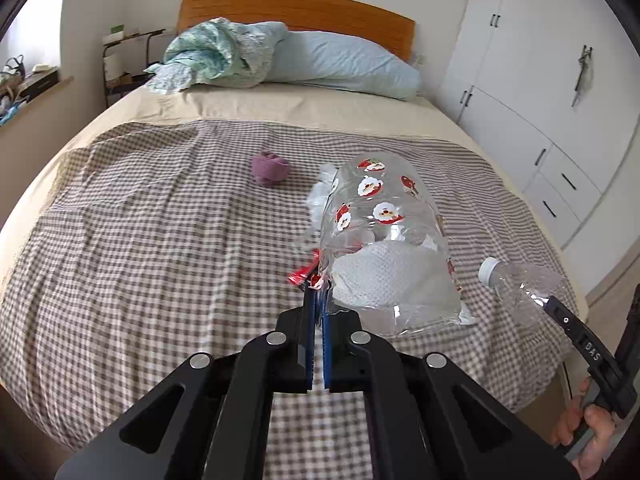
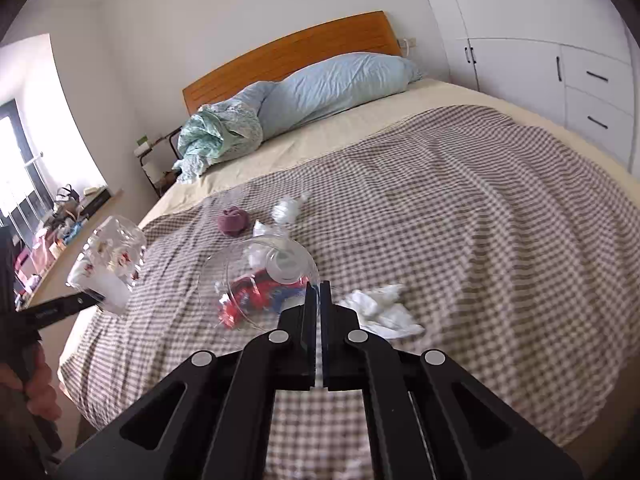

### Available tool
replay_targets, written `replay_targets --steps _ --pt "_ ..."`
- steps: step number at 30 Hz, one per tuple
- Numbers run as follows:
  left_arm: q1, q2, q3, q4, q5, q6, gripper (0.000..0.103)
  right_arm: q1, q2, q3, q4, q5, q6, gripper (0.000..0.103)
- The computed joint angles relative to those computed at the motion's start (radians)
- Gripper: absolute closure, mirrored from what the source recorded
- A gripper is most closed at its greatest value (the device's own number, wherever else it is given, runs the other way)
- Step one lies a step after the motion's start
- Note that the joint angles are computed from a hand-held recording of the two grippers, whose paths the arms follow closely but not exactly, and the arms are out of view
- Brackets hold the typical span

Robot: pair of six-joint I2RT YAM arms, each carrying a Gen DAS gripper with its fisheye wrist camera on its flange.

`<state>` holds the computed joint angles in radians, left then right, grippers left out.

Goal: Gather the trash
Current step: 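Grasp the printed plastic bottle with the left tool while the right tool grasps the clear bottle, then carry both bottles over the trash bag and open both tools to drop them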

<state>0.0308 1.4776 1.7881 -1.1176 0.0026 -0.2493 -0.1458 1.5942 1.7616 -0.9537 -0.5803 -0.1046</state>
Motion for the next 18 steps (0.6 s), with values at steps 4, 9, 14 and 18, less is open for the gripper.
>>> replay_targets --steps 4,9,14,18 --pt "-0.22 -0.035 0.024 -0.026 -0.054 -0.029 0.103 -0.229 -0.009 0.083 -0.19 -0.067 -0.294 0.101" --pt "-0.594 0.075 0.135 -0.078 -0.167 -0.048 0.103 -0.595 0.01 0.097 -0.425 -0.164 -0.699 0.101" --pt "-0.869 0.352 0.351 -0.167 -0.179 -0.029 0.103 -0.902 0.03 -0.069 -0.455 -0.134 -1.006 0.101" --pt "-1.0 0.576 0.515 -0.242 -0.182 0.018 0.103 -1.066 0.107 -0.165 -0.409 -0.081 -1.104 0.101"
